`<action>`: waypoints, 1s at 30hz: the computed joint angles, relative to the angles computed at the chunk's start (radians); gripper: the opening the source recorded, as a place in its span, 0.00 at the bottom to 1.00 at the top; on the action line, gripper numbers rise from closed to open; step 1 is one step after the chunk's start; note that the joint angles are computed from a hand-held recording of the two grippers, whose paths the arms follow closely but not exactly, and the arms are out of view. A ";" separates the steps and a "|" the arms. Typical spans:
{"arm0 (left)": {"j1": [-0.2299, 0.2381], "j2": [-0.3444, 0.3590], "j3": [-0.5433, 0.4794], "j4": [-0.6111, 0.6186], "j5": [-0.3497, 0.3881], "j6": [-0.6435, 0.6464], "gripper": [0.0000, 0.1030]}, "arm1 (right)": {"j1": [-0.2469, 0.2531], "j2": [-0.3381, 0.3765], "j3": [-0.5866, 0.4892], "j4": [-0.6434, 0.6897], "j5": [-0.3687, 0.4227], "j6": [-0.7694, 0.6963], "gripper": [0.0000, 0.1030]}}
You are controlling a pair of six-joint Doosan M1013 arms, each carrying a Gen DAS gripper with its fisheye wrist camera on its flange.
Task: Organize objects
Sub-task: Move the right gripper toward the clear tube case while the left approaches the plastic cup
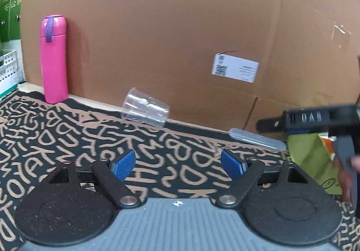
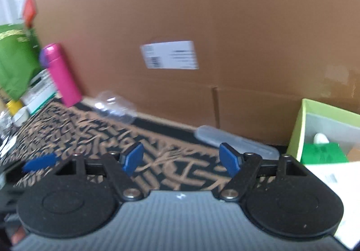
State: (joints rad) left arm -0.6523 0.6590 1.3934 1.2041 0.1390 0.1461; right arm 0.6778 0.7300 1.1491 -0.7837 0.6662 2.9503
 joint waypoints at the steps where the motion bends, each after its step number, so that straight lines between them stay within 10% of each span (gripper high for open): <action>1: 0.001 0.002 -0.003 0.001 0.010 0.002 0.84 | -0.011 0.004 -0.011 0.036 0.016 -0.018 0.72; 8: 0.012 0.010 -0.016 -0.040 0.012 0.018 0.84 | -0.049 0.045 -0.074 0.156 0.048 -0.074 0.69; 18: 0.019 0.003 -0.004 0.023 -0.006 -0.066 0.84 | -0.039 0.161 -0.259 0.139 0.345 -0.033 0.68; 26: 0.032 -0.004 0.008 0.114 -0.004 -0.178 0.84 | -0.060 0.150 -0.224 0.212 0.247 -0.037 0.74; 30: 0.039 -0.004 0.007 0.103 -0.006 -0.172 0.84 | -0.099 0.092 -0.125 0.641 0.018 -0.279 0.67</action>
